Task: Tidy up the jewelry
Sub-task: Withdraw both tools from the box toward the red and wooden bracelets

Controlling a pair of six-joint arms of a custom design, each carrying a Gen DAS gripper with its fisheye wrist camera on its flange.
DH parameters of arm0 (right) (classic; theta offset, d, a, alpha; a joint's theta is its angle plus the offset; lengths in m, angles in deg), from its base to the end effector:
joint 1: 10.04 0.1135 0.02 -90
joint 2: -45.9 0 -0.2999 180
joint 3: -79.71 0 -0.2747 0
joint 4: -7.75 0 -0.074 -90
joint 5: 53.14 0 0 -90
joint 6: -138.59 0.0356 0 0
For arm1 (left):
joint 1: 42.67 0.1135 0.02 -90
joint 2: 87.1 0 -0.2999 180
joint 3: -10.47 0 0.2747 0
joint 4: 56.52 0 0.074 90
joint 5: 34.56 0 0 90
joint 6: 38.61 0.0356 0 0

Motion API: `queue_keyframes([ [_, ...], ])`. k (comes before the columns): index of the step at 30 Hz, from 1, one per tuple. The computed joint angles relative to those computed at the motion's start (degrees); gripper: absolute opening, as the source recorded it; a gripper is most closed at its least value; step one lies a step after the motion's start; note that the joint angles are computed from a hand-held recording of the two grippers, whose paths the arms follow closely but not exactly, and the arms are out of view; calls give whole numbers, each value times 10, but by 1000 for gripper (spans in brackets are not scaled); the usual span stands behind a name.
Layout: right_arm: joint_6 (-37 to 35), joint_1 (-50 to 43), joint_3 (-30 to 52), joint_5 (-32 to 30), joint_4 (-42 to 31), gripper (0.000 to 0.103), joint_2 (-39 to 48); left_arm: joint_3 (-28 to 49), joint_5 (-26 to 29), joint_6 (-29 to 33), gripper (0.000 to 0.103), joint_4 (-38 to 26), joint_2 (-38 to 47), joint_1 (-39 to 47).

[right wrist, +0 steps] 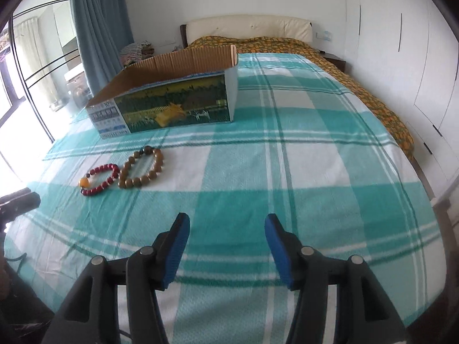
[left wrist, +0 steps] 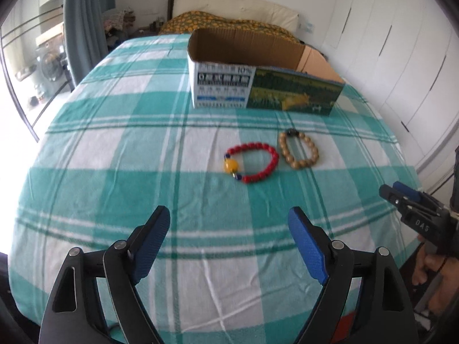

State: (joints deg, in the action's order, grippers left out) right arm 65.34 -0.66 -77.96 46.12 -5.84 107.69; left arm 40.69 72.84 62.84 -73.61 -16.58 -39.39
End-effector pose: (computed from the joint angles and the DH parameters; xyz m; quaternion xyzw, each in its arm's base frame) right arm 0.1548 0.0198 0.1160 0.0863 0.9418 -0.0032 0.3250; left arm 0.1880 0.0001 0.1276 0.1099 0.9433 -0.1084 0.2938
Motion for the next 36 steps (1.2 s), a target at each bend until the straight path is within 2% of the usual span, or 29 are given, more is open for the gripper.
queue_keyframes([
  [1, 5, 13, -4, 10, -2, 68, 1, -12, -8, -4, 85, 8, 3, -8],
  [5, 18, 80, -20, 58, 3, 70, 8, -64, -56, -29, 85, 92, 37, -49],
  [8, 27, 103, -27, 69, 22, 81, 27, -81, -85, -38, 86, 150, 76, -66],
  [16, 46, 114, -38, 63, 58, 82, 71, -104, -152, -56, 99, 238, 112, -118],
  [19, 46, 113, -38, 60, 66, 83, 80, -108, -154, -62, 102, 253, 120, -115],
  [28, 49, 126, -47, 65, 97, 91, 93, -107, -137, -61, 103, 258, 128, -106],
  [36, 57, 136, -43, 72, 104, 98, 109, -96, -143, -66, 103, 237, 128, -112],
])
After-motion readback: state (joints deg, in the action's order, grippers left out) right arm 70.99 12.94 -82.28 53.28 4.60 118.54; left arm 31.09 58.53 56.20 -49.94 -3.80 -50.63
